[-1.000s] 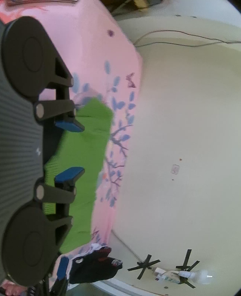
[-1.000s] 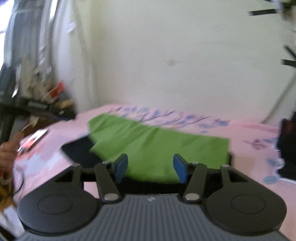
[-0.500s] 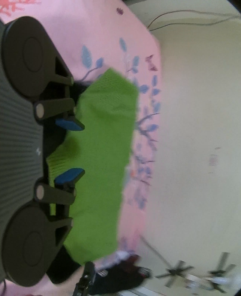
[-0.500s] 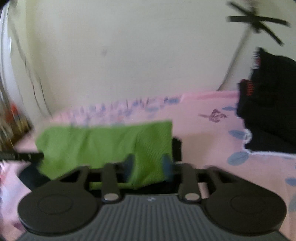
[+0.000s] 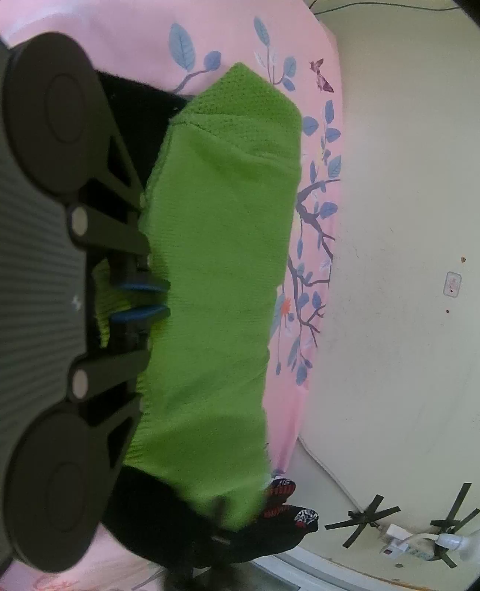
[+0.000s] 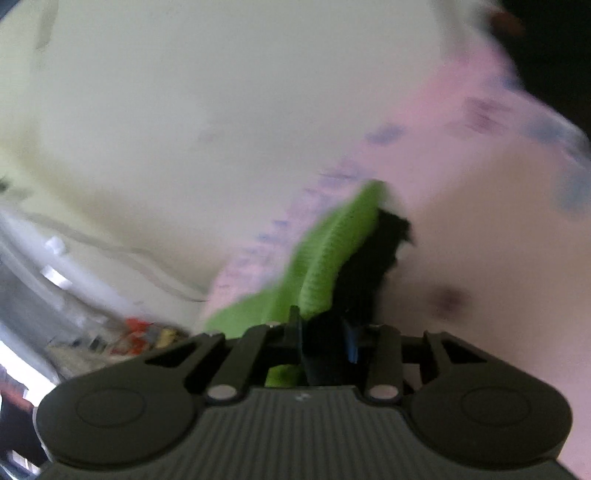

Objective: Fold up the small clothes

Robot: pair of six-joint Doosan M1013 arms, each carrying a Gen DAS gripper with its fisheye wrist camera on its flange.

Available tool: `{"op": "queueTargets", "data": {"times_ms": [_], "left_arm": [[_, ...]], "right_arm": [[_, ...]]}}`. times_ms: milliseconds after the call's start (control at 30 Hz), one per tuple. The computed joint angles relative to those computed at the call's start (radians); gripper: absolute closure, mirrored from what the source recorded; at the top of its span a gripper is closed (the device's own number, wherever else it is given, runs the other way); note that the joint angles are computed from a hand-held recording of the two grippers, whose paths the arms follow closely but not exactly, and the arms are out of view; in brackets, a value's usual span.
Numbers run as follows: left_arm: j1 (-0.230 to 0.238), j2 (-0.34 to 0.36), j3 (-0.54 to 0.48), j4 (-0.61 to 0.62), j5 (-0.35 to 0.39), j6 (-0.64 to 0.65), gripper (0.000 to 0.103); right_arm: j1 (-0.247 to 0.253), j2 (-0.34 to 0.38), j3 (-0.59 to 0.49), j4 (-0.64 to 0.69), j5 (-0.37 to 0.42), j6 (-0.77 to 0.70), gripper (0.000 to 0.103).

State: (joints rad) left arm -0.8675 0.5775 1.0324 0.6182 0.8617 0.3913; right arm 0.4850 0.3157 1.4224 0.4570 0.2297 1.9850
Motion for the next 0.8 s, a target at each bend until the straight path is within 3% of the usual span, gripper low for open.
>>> {"op": "queueTargets", "data": {"times_ms": [67,100,167,267,433,467,500,533,567,600,633,733,800], "left_arm": [[0.003,-0.017,0.024,-0.008,-0.022,-0.019,0.093],[0.003,-0.039,0.055,0.011,-0.049,-0.058,0.093],[-0.007,-0.1,0.146,0.15,-0.097,-0.217,0.09],[-0.037,-0.183,0.262,0.394,-0.021,-0.488,0.09],[-0.057,-0.267,0.367,0.488,0.115,-0.701,0.09],[-0.057,-0.274,0.375,0.484,0.126,-0.712,0.09],[-0.056,-0.277,0.379,0.477,0.134,-0.713,0.09],[-0.054,-0.276,0.379,0.467,0.134,-0.707,0.087],[-0.05,-0.273,0.375,0.455,0.129,-0.699,0.083],[-0.047,-0.27,0.37,0.448,0.121,-0.695,0.075],[-0.042,-0.265,0.365,0.447,0.107,-0.69,0.065],[-0.031,-0.244,0.339,0.448,0.086,-0.656,0.042],[-0.017,-0.22,0.306,0.411,0.07,-0.588,0.037]], "right_arm": [[0.023,0.03,-0.088,0.092,0.031,-0.174,0.071],[0.039,0.054,-0.145,0.06,0.06,-0.197,0.071],[0.066,0.113,-0.261,0.037,0.135,-0.262,0.072],[0.1,0.246,-0.479,-0.03,0.306,-0.291,0.073],[0.141,0.515,-0.876,-0.121,0.641,-0.25,0.077],[0.145,0.547,-0.915,-0.128,0.676,-0.249,0.092],[0.143,0.558,-0.917,-0.099,0.662,-0.276,0.103],[0.139,0.578,-0.953,-0.081,0.694,-0.273,0.103],[0.13,0.592,-0.98,-0.027,0.718,-0.291,0.09],[0.113,0.595,-0.988,0.076,0.75,-0.35,0.062],[0.099,0.579,-0.963,0.161,0.758,-0.407,0.053],[0.079,0.434,-0.74,0.217,0.612,-0.554,0.051],[0.071,0.345,-0.609,0.167,0.495,-0.58,0.052]]}}
